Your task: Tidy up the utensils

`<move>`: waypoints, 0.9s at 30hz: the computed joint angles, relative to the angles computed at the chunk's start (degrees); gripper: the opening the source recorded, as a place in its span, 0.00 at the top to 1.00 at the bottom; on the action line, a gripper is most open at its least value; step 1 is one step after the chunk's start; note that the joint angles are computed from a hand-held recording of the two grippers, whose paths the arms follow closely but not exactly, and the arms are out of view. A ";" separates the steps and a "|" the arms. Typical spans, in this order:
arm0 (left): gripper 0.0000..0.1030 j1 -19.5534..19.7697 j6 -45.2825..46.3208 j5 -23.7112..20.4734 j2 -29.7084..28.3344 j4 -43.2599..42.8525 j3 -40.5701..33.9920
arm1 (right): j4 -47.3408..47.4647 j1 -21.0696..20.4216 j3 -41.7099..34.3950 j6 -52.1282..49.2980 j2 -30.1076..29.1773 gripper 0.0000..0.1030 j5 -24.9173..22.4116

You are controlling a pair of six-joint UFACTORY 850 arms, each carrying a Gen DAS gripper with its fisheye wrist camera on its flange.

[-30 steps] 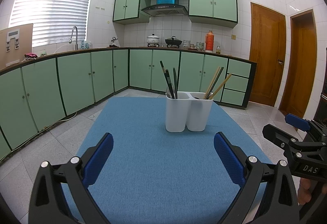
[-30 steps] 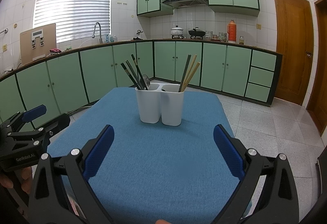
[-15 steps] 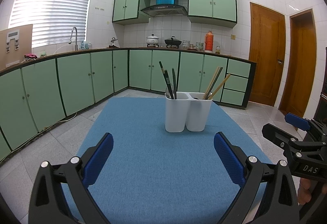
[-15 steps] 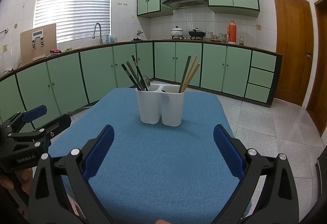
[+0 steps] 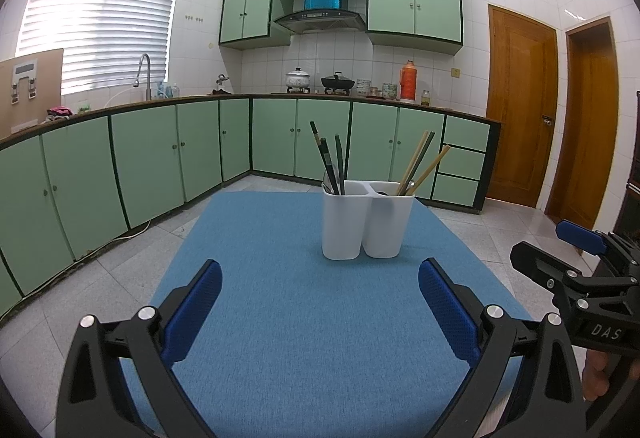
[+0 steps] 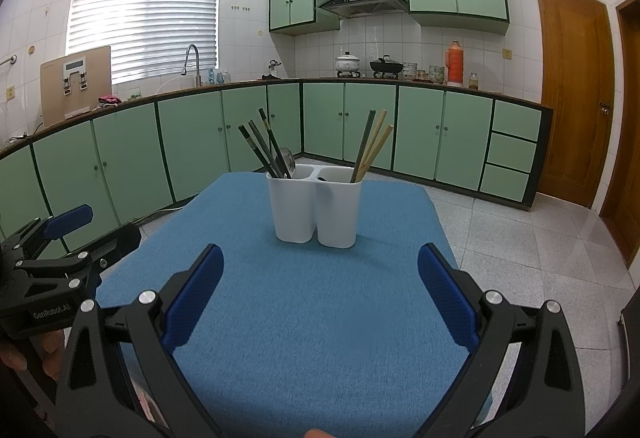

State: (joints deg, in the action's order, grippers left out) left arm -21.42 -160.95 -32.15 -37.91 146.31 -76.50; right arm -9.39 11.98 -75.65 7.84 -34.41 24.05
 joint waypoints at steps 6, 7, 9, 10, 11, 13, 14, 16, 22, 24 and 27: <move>0.06 -0.38 0.80 0.03 0.10 -0.98 -0.19 | 0.44 0.08 0.12 -0.32 0.06 0.08 0.05; 0.06 -0.38 0.84 0.05 0.10 -1.02 -0.21 | 0.44 0.03 -0.05 -0.26 -0.06 0.08 0.00; 0.06 -0.36 0.80 0.05 0.11 -0.94 -0.19 | 0.87 0.14 0.13 -0.53 0.03 0.08 0.12; 0.06 -0.35 0.85 0.08 0.09 -0.97 -0.23 | 1.03 0.19 0.29 -0.65 0.14 0.08 0.23; 0.06 -0.36 0.85 0.04 0.09 -0.95 -0.20 | 1.00 0.17 0.30 -0.61 0.15 0.08 0.28; 0.06 -0.41 1.05 0.02 0.13 -1.15 -0.21 | 0.99 0.16 0.28 -0.57 0.14 0.08 0.29; 0.06 -0.39 0.91 0.04 0.14 -1.02 -0.20 | 0.97 0.20 0.28 -0.53 0.13 0.08 0.34; 0.06 -0.40 1.23 0.09 0.10 -1.19 -0.27 | 0.91 0.22 0.62 -0.55 0.29 0.08 0.57; 0.06 -0.56 1.97 0.18 0.17 -1.57 -0.35 | 0.82 0.26 0.52 -0.43 0.21 0.08 0.55; 0.06 -0.67 2.23 0.23 0.10 -1.73 -0.48 | 1.04 0.31 0.81 -0.63 0.35 0.08 0.72; 0.06 -0.76 2.39 0.34 -0.03 -1.87 -0.68 | 1.14 0.33 0.81 -0.70 0.34 0.08 0.72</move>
State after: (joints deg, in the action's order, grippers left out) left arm -22.17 -158.56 -31.82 -37.93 144.44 -77.18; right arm -8.25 12.32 -74.84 7.13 -34.07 24.76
